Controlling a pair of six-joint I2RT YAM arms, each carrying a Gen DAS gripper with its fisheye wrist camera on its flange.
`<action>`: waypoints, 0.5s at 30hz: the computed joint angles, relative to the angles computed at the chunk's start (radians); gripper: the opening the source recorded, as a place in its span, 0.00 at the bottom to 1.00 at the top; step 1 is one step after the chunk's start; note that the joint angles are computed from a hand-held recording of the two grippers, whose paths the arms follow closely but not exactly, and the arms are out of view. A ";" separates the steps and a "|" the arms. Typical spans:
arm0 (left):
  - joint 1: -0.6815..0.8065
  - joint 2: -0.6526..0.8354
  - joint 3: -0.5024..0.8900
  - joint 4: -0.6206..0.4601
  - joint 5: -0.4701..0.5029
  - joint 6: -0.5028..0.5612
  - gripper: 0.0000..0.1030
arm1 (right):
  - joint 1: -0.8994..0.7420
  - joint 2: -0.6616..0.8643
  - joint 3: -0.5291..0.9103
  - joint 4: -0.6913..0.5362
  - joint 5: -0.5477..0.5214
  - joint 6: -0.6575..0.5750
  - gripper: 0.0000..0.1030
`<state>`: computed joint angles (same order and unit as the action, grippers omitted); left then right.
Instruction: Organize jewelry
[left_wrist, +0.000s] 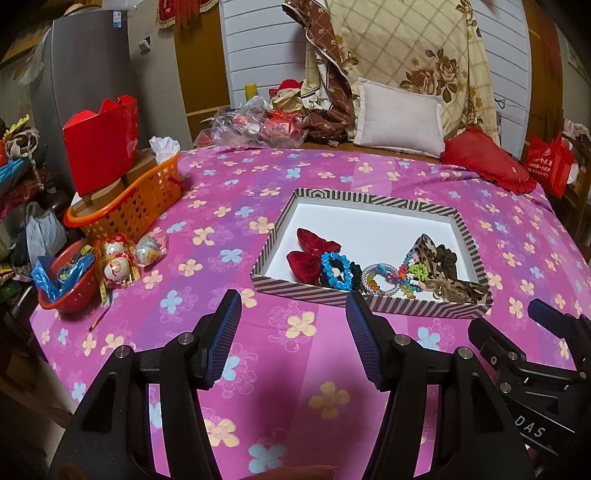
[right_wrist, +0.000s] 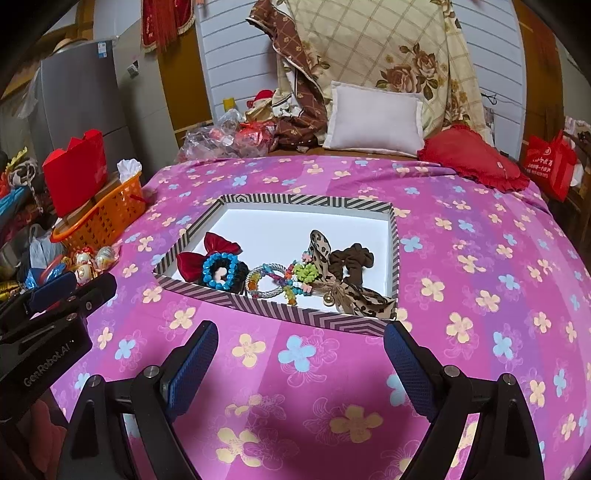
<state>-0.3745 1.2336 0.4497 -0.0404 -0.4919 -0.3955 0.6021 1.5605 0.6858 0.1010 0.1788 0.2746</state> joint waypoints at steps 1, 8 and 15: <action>0.001 -0.003 -0.001 -0.001 0.000 0.002 0.57 | -0.001 0.000 0.000 0.000 -0.001 -0.001 0.87; 0.001 -0.001 0.000 -0.003 0.000 0.000 0.57 | -0.002 0.009 0.005 0.000 -0.003 -0.005 0.87; -0.003 0.003 0.001 0.000 -0.003 -0.001 0.57 | -0.004 0.023 0.007 0.007 -0.010 -0.006 0.87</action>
